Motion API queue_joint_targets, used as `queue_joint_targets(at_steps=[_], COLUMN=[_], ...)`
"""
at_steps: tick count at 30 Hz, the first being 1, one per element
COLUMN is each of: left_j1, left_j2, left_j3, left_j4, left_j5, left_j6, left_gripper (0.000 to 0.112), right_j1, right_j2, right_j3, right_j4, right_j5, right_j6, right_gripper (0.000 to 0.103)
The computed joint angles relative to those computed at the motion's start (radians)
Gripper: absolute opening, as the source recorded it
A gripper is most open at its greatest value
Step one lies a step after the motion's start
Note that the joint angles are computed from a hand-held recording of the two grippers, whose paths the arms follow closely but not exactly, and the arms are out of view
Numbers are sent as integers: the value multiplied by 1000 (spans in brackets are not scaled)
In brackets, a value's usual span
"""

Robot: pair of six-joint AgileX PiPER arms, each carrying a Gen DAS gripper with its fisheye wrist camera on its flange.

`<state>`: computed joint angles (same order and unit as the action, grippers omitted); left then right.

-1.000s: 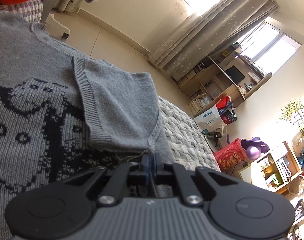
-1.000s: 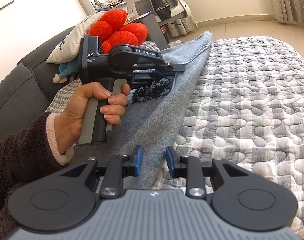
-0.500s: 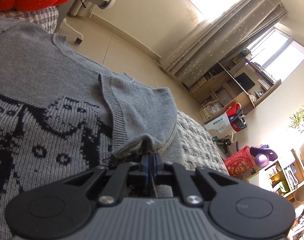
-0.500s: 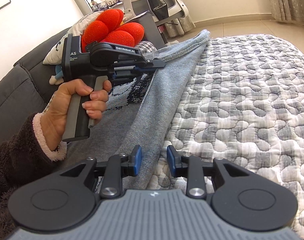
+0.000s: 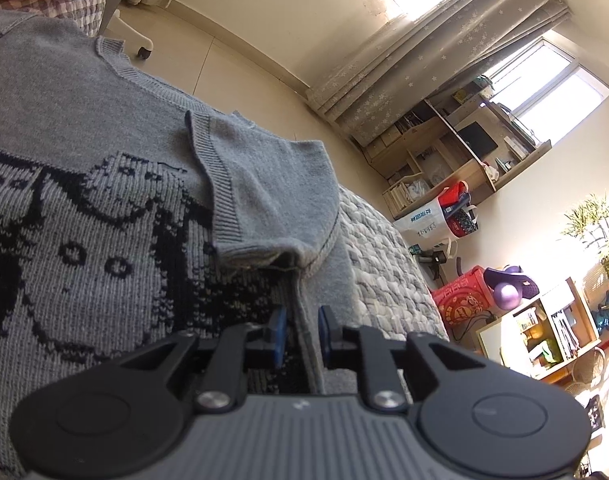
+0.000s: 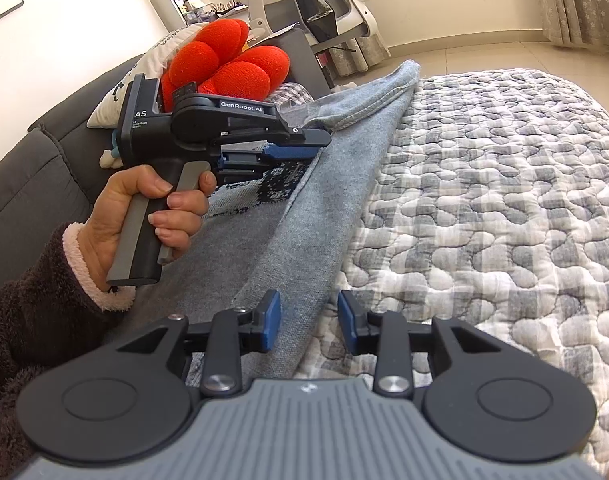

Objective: Fold clothes

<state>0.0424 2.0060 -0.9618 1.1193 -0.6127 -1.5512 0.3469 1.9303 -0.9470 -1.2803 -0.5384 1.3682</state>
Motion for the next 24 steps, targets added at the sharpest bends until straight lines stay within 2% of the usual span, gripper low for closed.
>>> queue_joint_targets(at_steps=[6,10,15,19,21,24], left_j1=[-11,-25,-30,-29,-28,-30], left_j2=[-4,-1,1,-1,2,1], left_j3=[10,20,25,25,26,27], left_j4=[-18,-53,-72,-71,-76,-81], left_j5=[5,1,-2,-2,-5,-3], left_j6=[39,84,117,119,123,122], left_gripper=[17,16,16,16,16,16], right_j1=[29,57,104,120,121,109], right_j2=[-22,7,35,-19,-46,-64], right_j3=[-6,-60,-106,-58,-43,-31], right_j4=[53,8,-51,61,76,54], right_j5=[-19,-31,16,82,118,123], right_j6=[-66,-23,37,-77,-101,-88], right_gripper=[36,36,36,36,36,36])
